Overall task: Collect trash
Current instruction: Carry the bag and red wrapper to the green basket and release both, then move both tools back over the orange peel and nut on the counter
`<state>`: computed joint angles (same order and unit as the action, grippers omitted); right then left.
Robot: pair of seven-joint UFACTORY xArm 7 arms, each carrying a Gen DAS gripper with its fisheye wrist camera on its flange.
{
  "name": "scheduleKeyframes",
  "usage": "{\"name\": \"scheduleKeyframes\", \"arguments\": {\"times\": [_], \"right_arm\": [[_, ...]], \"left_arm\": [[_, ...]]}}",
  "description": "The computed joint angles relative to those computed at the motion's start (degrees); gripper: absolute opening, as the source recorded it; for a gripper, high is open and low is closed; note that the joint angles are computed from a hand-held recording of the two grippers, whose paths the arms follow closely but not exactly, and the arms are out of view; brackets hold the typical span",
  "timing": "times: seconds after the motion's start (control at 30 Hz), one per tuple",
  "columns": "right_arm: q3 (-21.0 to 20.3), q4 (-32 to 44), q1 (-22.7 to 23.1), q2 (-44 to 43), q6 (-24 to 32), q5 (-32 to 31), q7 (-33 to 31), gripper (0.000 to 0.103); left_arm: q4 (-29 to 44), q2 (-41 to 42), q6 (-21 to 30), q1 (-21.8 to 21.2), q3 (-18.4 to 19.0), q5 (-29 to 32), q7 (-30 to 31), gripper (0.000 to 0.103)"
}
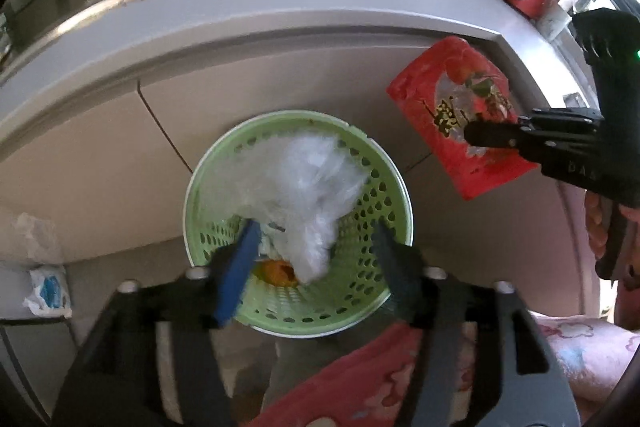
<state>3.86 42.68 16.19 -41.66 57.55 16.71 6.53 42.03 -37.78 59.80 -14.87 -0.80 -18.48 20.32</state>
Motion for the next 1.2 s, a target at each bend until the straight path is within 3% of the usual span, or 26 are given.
{"name": "scheduleKeyframes", "arguments": {"times": [0.37, 0.67, 0.7, 0.77, 0.8, 0.83, 1.07, 1.2], "right_arm": [[-0.02, -0.33, 2.95, 2.41, -2.17, 3.94, -1.20, 0.005], [1.23, -0.69, 6.30, 8.90, -4.67, 6.71, -4.87, 0.009], [1.18, -0.57, 6.60, 9.55, -4.62, 6.98, -5.47, 0.017], [1.65, -0.42, 6.74, 10.75, -4.64, 6.87, -5.91, 0.042], [2.26, -0.29, 6.32, 11.12, -4.64, 6.14, -5.12, 0.060], [2.51, -0.38, 6.08, 11.09, -4.97, 5.80, -4.66, 0.064], [1.27, 0.17, 4.36, 9.87, -4.22, 5.22, -3.64, 0.065], [0.82, 0.43, 1.99, 6.98, -3.70, 2.89, -1.65, 0.077]], "left_arm": [[0.82, -1.61, -4.45, 2.01, -0.71, 2.79, -3.56, 0.088], [1.78, -1.59, -5.99, 3.64, -0.09, 5.78, -6.26, 0.091], [1.60, -1.76, -6.00, 3.74, 0.12, 5.98, -6.18, 0.091], [1.56, -1.70, -6.05, 3.96, 0.14, 6.26, -6.52, 0.091], [1.50, -1.73, -6.10, 4.08, 0.16, 6.39, -6.70, 0.091], [1.55, -1.66, -6.13, 4.15, 0.21, 6.49, -6.79, 0.091], [2.76, -0.18, -6.42, 4.25, 0.38, 6.23, -7.91, 0.092], [4.85, 1.43, -7.49, 3.60, -0.04, 5.84, -7.87, 0.092]]}}
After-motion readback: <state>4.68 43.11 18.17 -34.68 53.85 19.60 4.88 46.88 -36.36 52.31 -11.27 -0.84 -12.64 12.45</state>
